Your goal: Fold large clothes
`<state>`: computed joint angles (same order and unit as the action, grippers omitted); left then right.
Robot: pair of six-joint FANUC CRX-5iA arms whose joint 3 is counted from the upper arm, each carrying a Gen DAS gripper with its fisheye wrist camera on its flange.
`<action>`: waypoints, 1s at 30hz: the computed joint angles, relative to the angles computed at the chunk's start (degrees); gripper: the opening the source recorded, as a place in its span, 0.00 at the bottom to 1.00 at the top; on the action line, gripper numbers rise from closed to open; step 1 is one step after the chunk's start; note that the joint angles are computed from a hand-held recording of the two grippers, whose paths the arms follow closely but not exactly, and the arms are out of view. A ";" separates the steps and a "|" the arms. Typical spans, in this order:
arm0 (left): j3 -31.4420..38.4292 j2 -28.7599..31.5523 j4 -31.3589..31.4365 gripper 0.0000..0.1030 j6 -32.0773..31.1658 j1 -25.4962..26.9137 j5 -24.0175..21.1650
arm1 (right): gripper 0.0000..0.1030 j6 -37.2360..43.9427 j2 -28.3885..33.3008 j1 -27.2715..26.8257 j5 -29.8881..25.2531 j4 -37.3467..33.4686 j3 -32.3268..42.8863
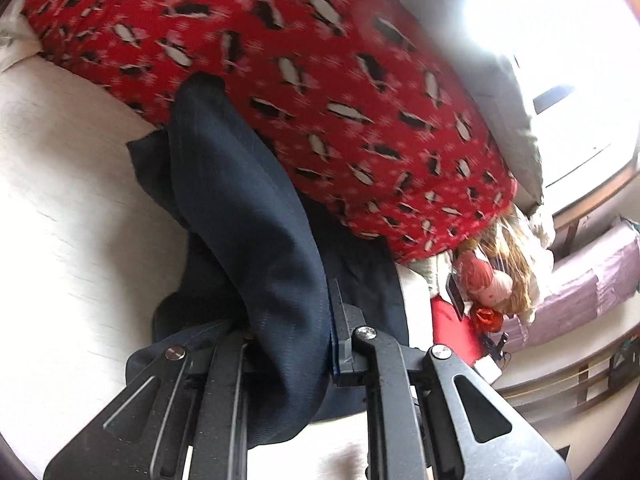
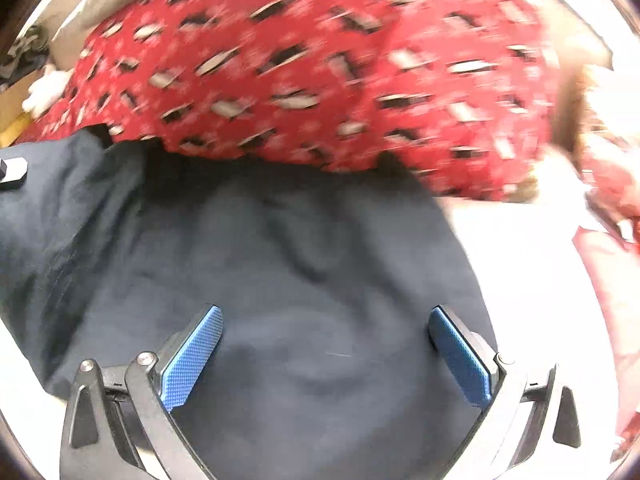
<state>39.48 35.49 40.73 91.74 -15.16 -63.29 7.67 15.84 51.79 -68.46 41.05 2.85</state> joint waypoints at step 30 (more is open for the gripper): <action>-16.53 -5.42 0.12 0.28 6.86 10.06 2.60 | 0.18 -5.53 -15.84 -8.07 23.93 -12.41 -16.15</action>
